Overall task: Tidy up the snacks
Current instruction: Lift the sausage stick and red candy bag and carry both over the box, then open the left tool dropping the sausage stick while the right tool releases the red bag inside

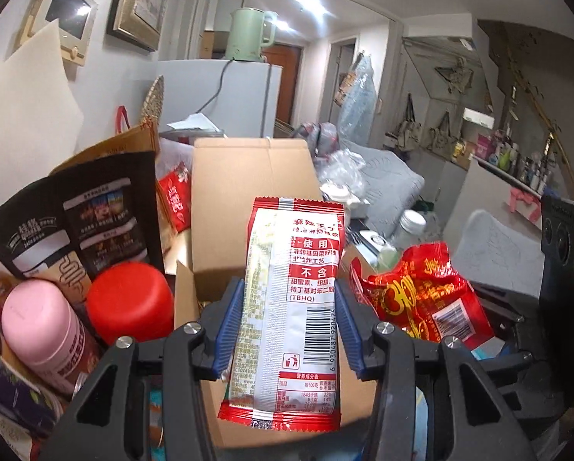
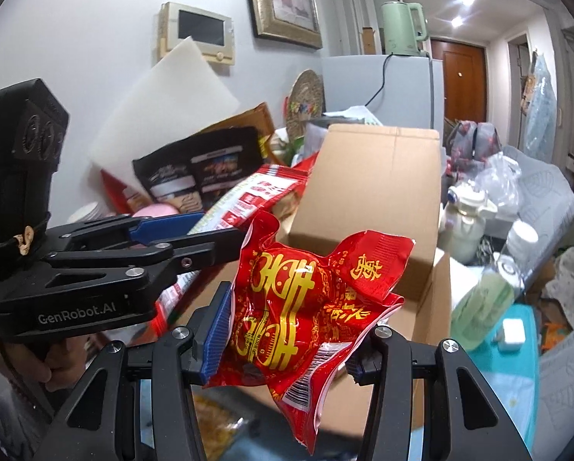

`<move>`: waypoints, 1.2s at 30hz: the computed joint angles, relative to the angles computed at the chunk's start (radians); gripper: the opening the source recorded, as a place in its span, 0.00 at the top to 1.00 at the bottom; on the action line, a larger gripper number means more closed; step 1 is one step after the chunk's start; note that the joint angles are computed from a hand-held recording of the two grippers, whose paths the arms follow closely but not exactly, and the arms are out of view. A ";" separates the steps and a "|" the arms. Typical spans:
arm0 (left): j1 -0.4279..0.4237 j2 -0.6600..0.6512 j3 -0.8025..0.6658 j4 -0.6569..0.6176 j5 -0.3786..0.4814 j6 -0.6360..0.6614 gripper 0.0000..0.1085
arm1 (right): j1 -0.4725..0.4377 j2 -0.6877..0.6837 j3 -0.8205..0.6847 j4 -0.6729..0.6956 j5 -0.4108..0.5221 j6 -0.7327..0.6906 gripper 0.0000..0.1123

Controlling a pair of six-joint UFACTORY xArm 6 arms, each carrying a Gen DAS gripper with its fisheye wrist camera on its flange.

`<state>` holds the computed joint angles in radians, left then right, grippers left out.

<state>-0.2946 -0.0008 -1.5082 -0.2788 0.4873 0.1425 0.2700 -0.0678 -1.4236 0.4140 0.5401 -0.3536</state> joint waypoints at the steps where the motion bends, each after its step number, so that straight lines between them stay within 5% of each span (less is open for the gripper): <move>1: 0.002 0.017 -0.018 -0.005 -0.003 -0.001 0.57 | -0.003 0.016 -0.017 0.005 0.002 -0.008 0.56; 17: 0.022 0.299 -0.279 0.141 0.061 -0.083 0.57 | -0.062 0.294 -0.271 0.013 0.049 0.030 0.56; 36: 0.019 0.477 -0.491 0.261 0.331 -0.158 0.57 | -0.079 0.435 -0.392 -0.195 0.174 0.231 0.55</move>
